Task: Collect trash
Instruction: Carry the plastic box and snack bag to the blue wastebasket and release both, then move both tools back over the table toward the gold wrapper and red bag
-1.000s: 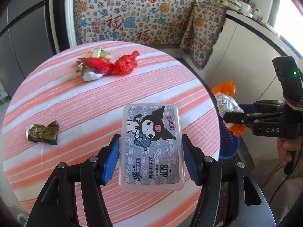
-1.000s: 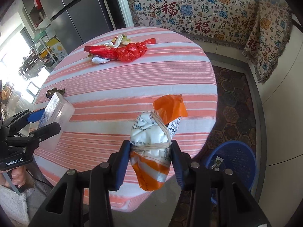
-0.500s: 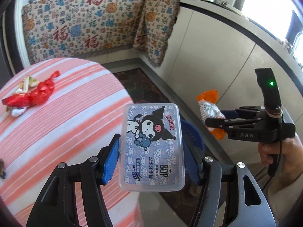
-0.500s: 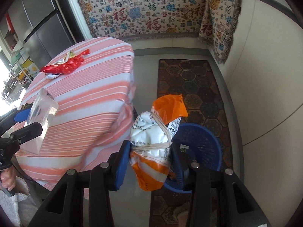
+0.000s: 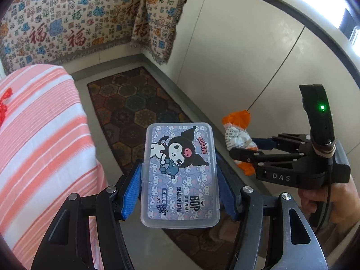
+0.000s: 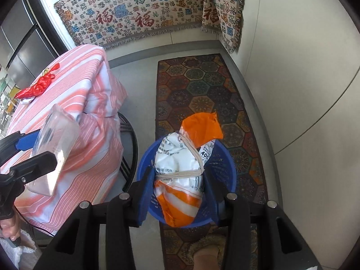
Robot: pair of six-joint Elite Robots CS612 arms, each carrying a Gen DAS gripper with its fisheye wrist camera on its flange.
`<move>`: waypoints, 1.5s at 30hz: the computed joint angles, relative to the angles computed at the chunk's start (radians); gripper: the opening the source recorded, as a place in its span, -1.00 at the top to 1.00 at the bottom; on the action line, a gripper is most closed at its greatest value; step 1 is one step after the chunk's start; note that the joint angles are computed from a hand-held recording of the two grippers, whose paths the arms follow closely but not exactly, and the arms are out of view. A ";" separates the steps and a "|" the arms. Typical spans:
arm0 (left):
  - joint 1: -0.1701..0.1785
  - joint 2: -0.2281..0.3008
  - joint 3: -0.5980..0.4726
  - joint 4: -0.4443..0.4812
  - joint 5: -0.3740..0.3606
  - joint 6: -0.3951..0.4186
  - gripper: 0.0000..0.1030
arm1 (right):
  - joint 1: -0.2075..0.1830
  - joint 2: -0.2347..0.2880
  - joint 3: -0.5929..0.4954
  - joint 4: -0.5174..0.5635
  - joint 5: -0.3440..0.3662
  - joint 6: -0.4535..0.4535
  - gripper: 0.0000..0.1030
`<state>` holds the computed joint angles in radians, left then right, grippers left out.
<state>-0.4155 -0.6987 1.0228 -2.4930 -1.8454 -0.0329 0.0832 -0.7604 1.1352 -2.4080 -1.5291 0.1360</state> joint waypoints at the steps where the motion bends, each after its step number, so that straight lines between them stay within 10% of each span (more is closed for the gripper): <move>1: -0.002 0.006 -0.006 0.007 -0.001 -0.002 -0.24 | -0.003 0.001 0.005 -0.004 0.002 0.004 0.16; 21: -0.027 0.108 -0.143 0.126 -0.007 0.018 -0.27 | -0.060 0.029 0.009 -0.026 0.106 0.104 -0.08; 27: -0.021 0.118 -0.163 0.104 -0.036 -0.026 -0.60 | -0.063 0.029 0.010 -0.040 0.103 0.106 -0.24; 45: 0.056 -0.148 0.259 -0.135 0.145 0.000 -0.72 | 0.011 -0.004 0.062 -0.331 -0.096 0.015 -0.24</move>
<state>-0.3590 -0.8464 1.2817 -2.6284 -1.7009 -0.0328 0.0942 -0.7641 1.1970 -2.7395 -1.6249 0.1508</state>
